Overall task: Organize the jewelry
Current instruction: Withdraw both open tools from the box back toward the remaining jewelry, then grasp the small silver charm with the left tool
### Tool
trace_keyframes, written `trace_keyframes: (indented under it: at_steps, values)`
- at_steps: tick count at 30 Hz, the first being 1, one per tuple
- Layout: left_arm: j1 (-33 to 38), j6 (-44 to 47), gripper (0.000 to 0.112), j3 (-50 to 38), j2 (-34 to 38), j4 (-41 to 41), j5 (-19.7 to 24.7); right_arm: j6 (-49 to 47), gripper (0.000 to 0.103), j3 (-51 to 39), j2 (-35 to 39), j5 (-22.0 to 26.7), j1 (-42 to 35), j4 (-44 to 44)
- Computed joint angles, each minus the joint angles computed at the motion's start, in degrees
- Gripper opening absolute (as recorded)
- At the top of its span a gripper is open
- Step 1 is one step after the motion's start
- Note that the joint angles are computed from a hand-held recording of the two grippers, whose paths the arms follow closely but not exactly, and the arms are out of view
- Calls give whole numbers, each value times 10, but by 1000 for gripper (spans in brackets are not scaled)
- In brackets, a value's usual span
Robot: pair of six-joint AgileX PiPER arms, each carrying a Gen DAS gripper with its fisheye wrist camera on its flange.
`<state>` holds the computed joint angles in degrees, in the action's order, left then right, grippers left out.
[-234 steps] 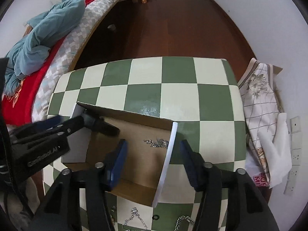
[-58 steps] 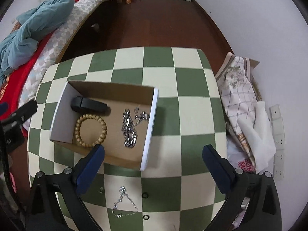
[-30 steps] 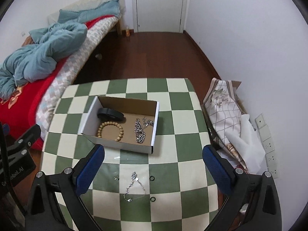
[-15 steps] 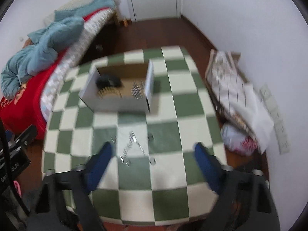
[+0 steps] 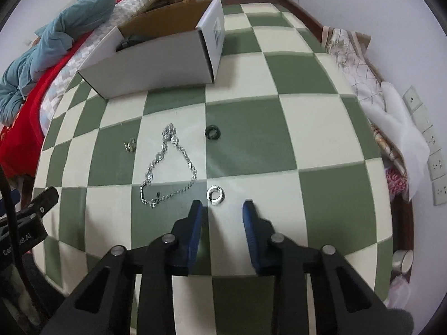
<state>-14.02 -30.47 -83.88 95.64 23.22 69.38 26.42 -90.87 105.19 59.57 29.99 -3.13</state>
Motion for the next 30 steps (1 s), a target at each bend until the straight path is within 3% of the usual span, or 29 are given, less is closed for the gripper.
trace_keyframes:
  at_steps: [2, 4, 12, 18, 20, 22, 25, 27, 30]
  values:
    - [3, 4, 103, 1, 1, -6, -4, 9, 24, 6, -1, -12, 11, -20]
    - [5, 9, 102, -3, 6, -15, -6, 9, 4, 8, 1, -19, 19, -34]
    - [1, 66, 101, -65, 46, -109, -25, 11, 0, 37, -24, -46, -23, -5]
    - [-7, 126, 76, -142, 116, -188, -16, -13, 0, 44, -37, -34, -61, 35]
    - [-10, 137, 59, -164, 139, -204, -12, -12, 0, 45, -38, -31, -69, 34]
    - [-12, 141, 46, -180, 155, -208, -7, -8, 0, 48, -38, -32, -75, 34]
    - [-15, 139, 43, -188, 162, -204, -17, -7, 0, 55, -42, -36, -82, 34]
    - [-19, 140, 34, -194, 165, -199, -19, -7, 0, 57, -42, -38, -87, 35]
    - [-24, 143, 15, -202, 170, -189, -19, -7, 0, 62, -42, -41, -93, 38]
